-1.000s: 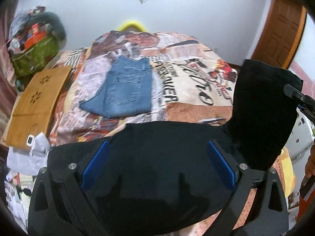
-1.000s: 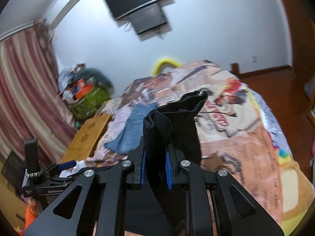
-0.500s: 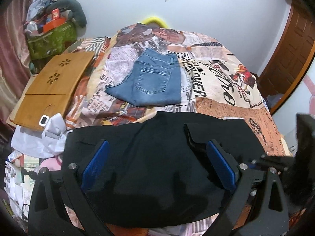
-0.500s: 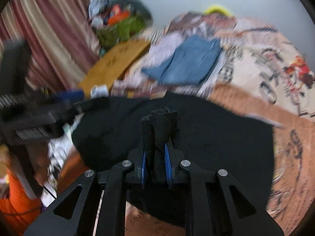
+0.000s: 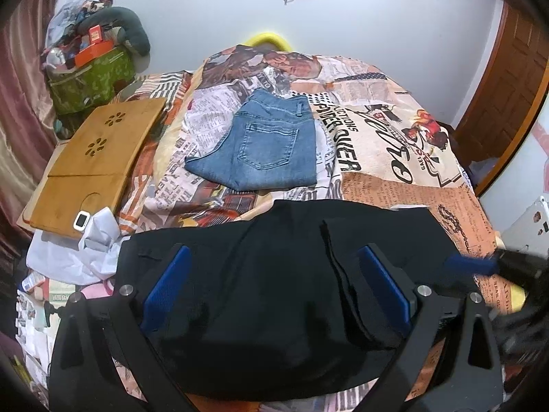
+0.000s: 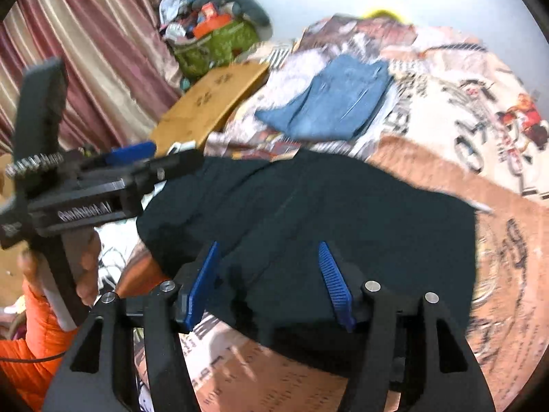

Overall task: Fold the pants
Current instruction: 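Fold the held edge over onto the trousers and release with the right gripper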

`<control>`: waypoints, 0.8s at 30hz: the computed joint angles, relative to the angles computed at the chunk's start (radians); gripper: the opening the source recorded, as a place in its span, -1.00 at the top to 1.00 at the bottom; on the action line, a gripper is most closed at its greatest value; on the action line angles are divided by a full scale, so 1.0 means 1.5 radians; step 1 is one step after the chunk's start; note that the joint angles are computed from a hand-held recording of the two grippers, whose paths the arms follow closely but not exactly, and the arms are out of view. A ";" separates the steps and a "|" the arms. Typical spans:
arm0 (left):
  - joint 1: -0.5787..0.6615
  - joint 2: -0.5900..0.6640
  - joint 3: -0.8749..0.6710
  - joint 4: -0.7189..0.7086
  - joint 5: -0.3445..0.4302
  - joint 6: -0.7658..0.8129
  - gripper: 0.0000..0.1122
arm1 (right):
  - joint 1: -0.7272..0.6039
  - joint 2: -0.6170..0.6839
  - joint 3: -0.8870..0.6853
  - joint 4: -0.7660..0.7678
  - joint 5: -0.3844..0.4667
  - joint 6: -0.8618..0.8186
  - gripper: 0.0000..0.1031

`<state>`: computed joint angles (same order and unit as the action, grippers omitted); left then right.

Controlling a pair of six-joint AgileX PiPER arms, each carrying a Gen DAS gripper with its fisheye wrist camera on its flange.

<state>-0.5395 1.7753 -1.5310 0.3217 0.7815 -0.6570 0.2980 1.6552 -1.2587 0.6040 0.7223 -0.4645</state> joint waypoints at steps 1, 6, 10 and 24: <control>-0.003 0.007 -0.011 -0.001 0.005 0.004 -0.77 | -0.010 -0.008 0.001 -0.001 -0.002 0.000 -0.09; -0.021 0.070 -0.107 -0.023 0.041 0.049 -0.77 | -0.065 -0.012 -0.025 -0.059 -0.019 0.035 -0.12; -0.034 0.140 -0.211 -0.048 0.078 0.095 -0.77 | -0.100 0.008 -0.044 -0.090 -0.018 0.043 -0.12; -0.057 0.393 -0.534 -0.109 0.270 0.177 -0.77 | -0.137 0.140 -0.058 -0.091 0.009 0.013 -0.15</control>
